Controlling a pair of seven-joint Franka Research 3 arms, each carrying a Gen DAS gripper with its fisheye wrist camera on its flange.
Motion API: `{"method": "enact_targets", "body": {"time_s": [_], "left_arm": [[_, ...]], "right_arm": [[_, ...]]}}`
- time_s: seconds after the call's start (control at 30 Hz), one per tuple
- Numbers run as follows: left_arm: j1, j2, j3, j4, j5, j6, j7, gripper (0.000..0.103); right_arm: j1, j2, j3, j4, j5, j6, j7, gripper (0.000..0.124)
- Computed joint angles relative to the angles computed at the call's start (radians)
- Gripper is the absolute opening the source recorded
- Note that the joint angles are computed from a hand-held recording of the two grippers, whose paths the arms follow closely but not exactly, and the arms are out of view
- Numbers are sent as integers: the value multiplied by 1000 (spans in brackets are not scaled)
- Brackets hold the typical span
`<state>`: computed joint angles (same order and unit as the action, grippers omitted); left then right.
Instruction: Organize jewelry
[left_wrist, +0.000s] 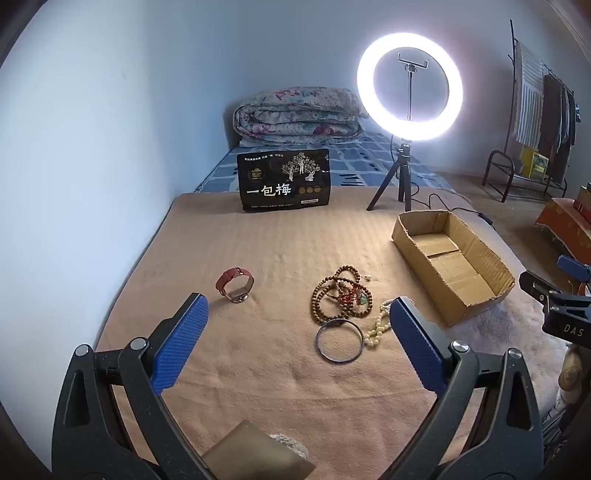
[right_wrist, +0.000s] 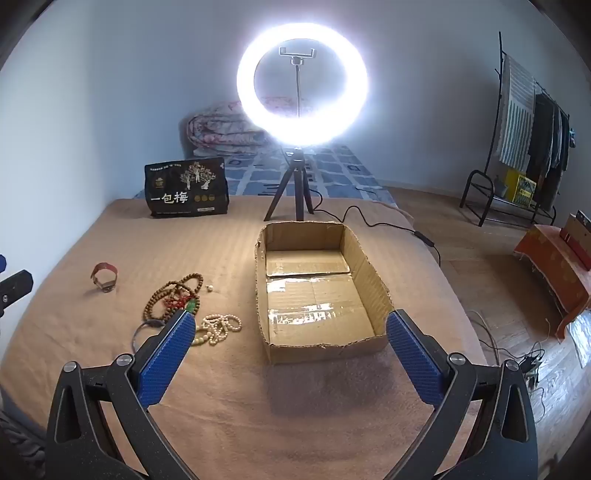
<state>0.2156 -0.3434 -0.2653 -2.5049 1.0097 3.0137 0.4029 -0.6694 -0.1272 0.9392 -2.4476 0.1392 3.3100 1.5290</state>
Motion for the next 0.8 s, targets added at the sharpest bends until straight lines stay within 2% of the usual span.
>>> {"method": "enact_targets", "body": {"time_s": [0.1, 0.2, 0.23, 0.3, 0.37, 0.4, 0.47, 0.5, 0.57, 0.6, 0.8], "left_arm": [[7, 1, -5, 1, 10, 5, -12, 100], [7, 2, -3, 1, 14, 8, -22, 100], [12, 1, -8, 2, 22, 6, -29, 100], [12, 0, -7, 4, 25, 3, -36, 100], [10, -3, -7, 3, 25, -2, -43, 100], [1, -5, 2, 3, 15, -3, -32, 100], [-5, -8, 10, 0, 3, 0, -21, 100], [-8, -9, 17, -1, -5, 3, -9, 100], [2, -11, 12, -5, -4, 13, -11, 100], [3, -13, 13, -5, -8, 15, -6, 100], [18, -6, -3, 1, -11, 21, -10, 100]], "right_arm": [[-14, -1, 18, -2, 14, 7, -6, 103], [13, 5, -8, 1, 20, 1, -12, 103], [48, 5, -46, 0, 19, -1, -15, 103], [57, 10, -59, -2, 12, 6, -17, 103], [120, 9, -124, 1, 21, -2, -31, 103], [117, 13, -123, 3, 20, -3, -35, 103], [73, 4, -75, 4, 23, -5, -32, 103], [26, 5, -26, 0, 12, 6, -19, 103], [14, 3, -12, -1, 22, 8, -27, 103], [-13, 2, 16, -1, 28, 10, -30, 103], [-16, 2, 19, 4, 33, 1, -23, 103]]}}
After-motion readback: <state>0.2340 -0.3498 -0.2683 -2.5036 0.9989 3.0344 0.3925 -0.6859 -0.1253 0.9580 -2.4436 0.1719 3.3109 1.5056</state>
